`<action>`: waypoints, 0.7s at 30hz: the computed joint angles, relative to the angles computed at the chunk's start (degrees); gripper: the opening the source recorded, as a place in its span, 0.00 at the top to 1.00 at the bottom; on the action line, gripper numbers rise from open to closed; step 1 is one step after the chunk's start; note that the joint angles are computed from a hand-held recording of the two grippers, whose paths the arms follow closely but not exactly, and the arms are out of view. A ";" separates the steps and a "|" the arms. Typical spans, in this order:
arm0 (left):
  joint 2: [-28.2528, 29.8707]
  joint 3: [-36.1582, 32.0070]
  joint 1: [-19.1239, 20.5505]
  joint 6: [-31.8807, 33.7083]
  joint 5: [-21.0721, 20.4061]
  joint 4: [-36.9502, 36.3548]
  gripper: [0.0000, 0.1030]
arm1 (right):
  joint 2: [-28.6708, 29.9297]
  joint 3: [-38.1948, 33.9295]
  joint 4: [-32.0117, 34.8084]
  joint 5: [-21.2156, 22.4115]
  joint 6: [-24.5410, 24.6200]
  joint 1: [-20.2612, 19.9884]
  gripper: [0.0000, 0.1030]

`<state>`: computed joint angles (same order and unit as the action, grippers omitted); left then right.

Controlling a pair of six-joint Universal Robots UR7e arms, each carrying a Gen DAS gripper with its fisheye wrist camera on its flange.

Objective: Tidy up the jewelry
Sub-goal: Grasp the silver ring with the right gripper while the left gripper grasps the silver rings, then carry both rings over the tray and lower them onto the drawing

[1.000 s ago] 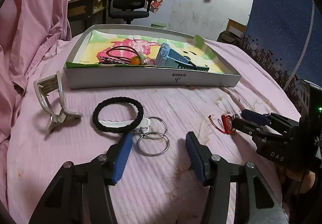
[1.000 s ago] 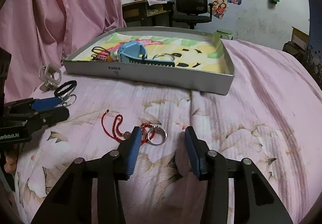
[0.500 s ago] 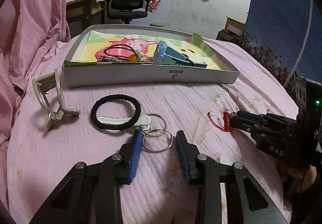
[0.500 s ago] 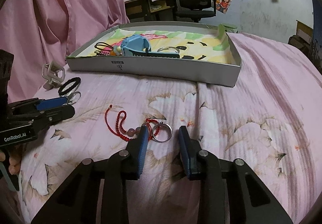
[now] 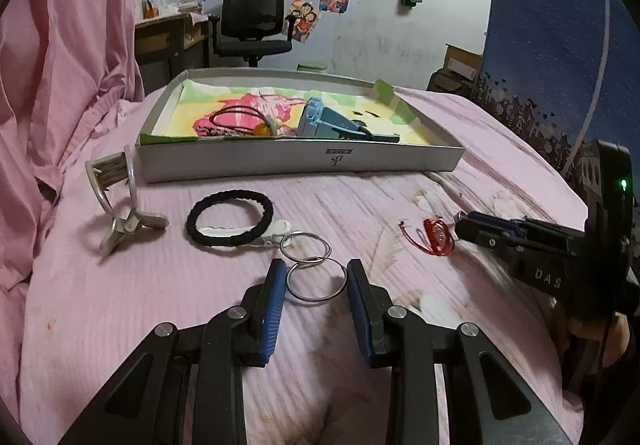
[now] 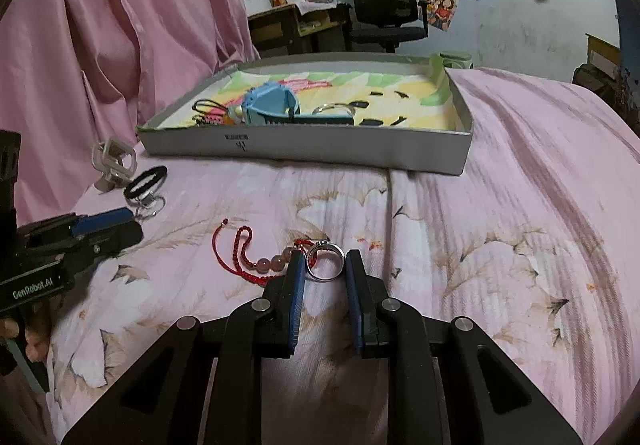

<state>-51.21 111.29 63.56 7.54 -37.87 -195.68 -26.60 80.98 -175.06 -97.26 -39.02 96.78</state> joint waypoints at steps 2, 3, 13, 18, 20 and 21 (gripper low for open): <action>0.48 0.65 -0.68 1.58 1.02 -2.67 0.72 | -0.48 0.93 -1.48 0.83 -0.15 -0.17 0.82; 0.79 1.08 -1.21 2.94 1.53 -4.62 0.72 | -0.62 1.20 -1.89 1.10 -0.24 -0.22 0.82; 1.86 2.11 -4.27 9.69 3.32 -12.43 0.72 | -2.90 5.99 -10.74 6.86 -2.89 -0.67 0.82; 2.59 -0.11 -4.84 13.35 3.16 -16.91 0.72 | -4.07 7.83 -14.20 9.81 -4.08 -0.63 0.82; 2.82 -1.53 -4.79 15.11 2.86 -17.93 0.72 | -4.25 7.67 -14.35 10.29 -3.84 -0.45 0.83; 2.90 -2.35 -4.67 15.97 2.73 -18.23 0.72 | -4.23 7.45 -14.31 10.39 -3.61 -0.30 0.83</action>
<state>-48.31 108.95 58.89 23.50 -35.15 -213.91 -30.83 88.43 -189.37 -86.87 -42.63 96.48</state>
